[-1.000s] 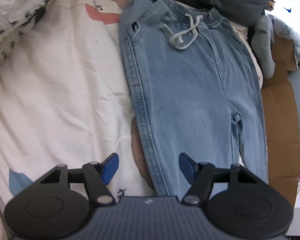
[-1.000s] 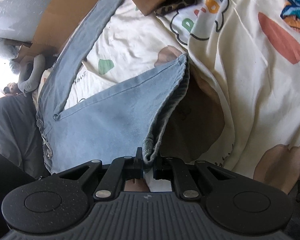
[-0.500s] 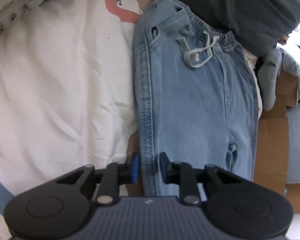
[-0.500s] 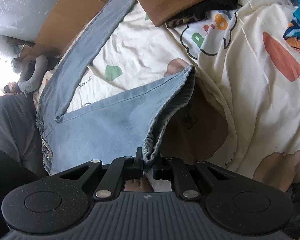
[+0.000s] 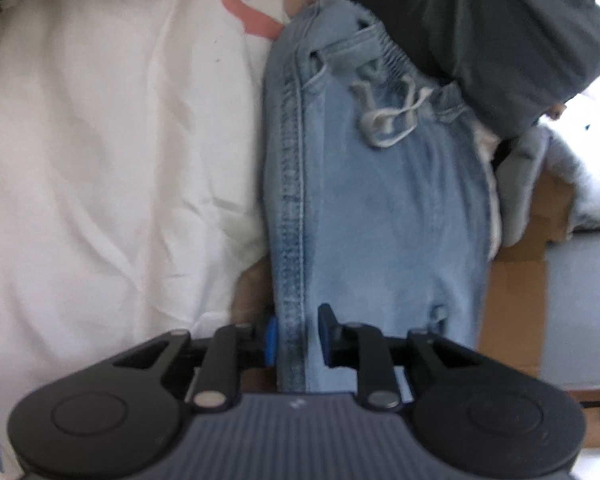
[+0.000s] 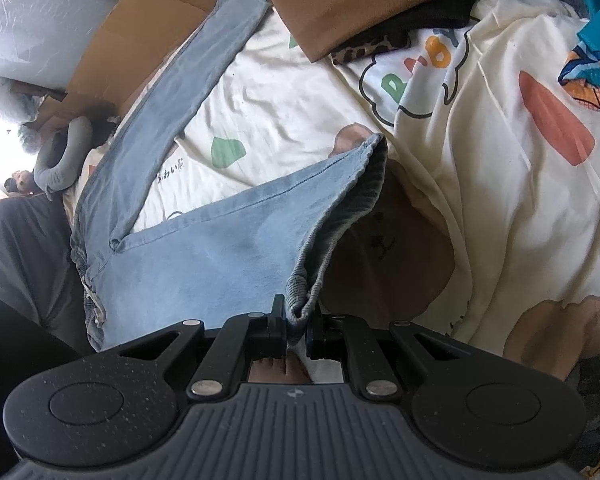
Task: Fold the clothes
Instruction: 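Close the left gripper on the pants leg seam while the right gripper holds the hem, then lift both grippers and fold the held leg over the other leg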
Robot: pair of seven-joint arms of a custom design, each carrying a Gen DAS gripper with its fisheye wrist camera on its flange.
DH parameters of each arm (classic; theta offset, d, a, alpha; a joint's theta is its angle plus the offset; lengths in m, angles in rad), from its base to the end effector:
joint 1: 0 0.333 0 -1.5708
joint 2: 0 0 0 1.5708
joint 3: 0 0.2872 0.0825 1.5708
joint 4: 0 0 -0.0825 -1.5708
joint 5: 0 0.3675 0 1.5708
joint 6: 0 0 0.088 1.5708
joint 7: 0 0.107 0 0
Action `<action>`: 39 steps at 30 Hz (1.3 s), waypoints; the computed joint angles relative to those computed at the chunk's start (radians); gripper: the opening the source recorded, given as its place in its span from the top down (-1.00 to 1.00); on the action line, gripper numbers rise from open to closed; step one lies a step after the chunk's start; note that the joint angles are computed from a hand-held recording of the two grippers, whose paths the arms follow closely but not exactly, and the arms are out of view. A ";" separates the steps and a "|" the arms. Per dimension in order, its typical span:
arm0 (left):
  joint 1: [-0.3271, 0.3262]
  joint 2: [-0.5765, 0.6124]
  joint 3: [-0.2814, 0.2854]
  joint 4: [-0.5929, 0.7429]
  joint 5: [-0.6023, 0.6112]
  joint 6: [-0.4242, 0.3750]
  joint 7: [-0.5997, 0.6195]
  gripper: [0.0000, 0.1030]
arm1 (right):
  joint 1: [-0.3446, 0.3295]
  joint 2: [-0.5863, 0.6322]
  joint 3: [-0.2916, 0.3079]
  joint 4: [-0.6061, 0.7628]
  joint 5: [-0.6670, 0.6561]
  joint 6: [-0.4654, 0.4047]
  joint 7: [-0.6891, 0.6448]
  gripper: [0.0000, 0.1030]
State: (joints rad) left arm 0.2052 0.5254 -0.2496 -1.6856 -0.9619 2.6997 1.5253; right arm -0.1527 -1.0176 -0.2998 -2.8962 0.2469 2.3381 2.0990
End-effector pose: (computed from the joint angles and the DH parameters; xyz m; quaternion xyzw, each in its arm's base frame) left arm 0.6791 0.0192 0.3277 0.8594 -0.3178 0.3829 0.1174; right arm 0.2799 -0.1201 0.4557 -0.2527 0.9177 0.0474 0.3029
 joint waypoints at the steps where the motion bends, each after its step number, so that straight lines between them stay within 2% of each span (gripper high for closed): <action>1: 0.015 -0.007 -0.015 -0.008 -0.031 0.005 0.025 0.58 | 0.001 0.004 0.003 0.004 -0.001 0.000 0.001 0.87; 3: 0.037 -0.021 -0.032 -0.024 -0.084 0.001 0.073 0.58 | 0.002 0.010 0.006 0.010 -0.002 0.004 0.006 0.87; 6: 0.041 -0.024 -0.025 -0.021 -0.112 -0.019 0.107 0.59 | 0.005 0.018 0.010 0.015 -0.005 0.002 0.008 0.87; 10: 0.047 -0.030 -0.026 -0.031 -0.173 -0.017 0.149 0.85 | 0.002 0.016 0.015 0.014 -0.010 -0.005 0.018 0.87; 12: 0.036 -0.024 -0.014 -0.024 -0.167 -0.020 0.141 0.85 | 0.003 0.016 0.017 0.015 -0.012 -0.007 0.023 0.87; 23: -0.004 0.050 0.027 0.071 0.010 -0.039 0.005 0.85 | 0.006 0.019 0.028 0.033 -0.031 -0.004 0.037 0.87; 27: 0.004 0.080 0.026 0.111 0.058 -0.027 -0.037 0.85 | 0.009 0.017 0.028 0.037 -0.038 -0.006 0.040 0.87; 33: 0.016 0.117 0.026 0.182 0.136 -0.050 -0.071 0.85 | 0.011 0.014 0.026 0.040 -0.042 -0.010 0.045 0.87; 39: -0.009 0.106 0.073 0.201 0.276 -0.097 -0.165 0.89 | 0.011 0.015 0.029 0.040 -0.043 -0.003 0.053 0.87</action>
